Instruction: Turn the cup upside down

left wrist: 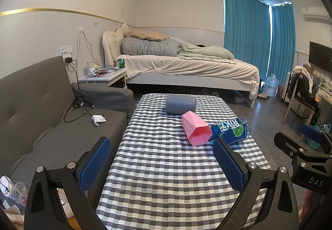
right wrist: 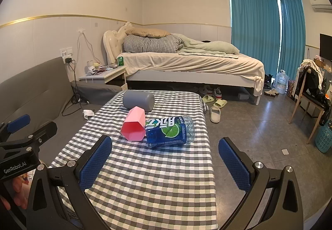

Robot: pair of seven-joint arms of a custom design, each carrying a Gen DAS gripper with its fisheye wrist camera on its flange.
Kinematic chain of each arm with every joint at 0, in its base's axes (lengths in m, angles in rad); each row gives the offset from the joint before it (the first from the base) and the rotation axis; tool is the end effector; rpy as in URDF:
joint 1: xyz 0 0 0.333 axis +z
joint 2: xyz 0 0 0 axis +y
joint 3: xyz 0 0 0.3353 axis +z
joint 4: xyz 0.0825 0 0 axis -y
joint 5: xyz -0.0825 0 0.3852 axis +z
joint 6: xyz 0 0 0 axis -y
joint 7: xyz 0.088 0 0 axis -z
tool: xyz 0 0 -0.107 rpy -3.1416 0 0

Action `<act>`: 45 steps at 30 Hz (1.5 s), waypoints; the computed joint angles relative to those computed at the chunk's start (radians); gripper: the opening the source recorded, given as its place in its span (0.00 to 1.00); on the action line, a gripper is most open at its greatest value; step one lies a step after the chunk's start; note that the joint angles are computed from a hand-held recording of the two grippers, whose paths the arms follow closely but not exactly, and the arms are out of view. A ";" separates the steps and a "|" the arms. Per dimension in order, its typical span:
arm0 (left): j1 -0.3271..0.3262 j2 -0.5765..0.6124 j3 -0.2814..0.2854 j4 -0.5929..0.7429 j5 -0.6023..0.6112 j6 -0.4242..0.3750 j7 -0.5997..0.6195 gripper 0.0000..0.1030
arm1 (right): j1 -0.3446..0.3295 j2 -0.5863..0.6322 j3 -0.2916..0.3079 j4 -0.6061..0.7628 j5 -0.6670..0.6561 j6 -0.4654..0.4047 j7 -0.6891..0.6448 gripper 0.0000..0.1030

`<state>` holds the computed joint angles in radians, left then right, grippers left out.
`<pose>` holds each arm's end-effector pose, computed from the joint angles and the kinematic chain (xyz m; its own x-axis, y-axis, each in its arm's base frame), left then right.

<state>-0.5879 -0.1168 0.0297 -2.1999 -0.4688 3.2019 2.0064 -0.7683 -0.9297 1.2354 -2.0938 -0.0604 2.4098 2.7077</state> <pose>0.4884 -0.2539 0.5821 -0.4964 -0.8678 0.0205 -0.3934 0.2038 -0.8965 0.3775 0.3892 0.5685 -0.4465 -0.8943 -0.0304 -0.3953 0.2277 -0.8899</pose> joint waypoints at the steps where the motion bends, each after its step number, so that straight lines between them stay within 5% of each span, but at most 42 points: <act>1: 0.000 0.000 0.000 0.000 0.000 0.000 0.000 0.99 | -0.001 0.000 0.000 0.001 0.000 -0.001 0.001 1.00; 35: 0.016 -0.003 -0.011 -0.001 0.021 -0.006 -0.020 0.99 | 0.000 0.018 0.012 -0.015 -0.012 0.023 0.011 1.00; 41: 0.074 -0.002 -0.056 -0.005 0.093 -0.028 -0.091 0.99 | 0.005 0.030 0.010 -0.012 -0.009 0.025 0.001 1.00; 45: 0.186 0.014 -0.135 0.031 0.224 -0.102 -0.226 0.99 | 0.008 0.063 0.006 -0.006 -0.012 0.043 -0.020 1.00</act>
<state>-0.4022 -0.1026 -0.1053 -2.1684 -0.2450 3.1003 1.7802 -0.7604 -0.8671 1.2418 -2.0998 -0.0720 2.4532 2.6875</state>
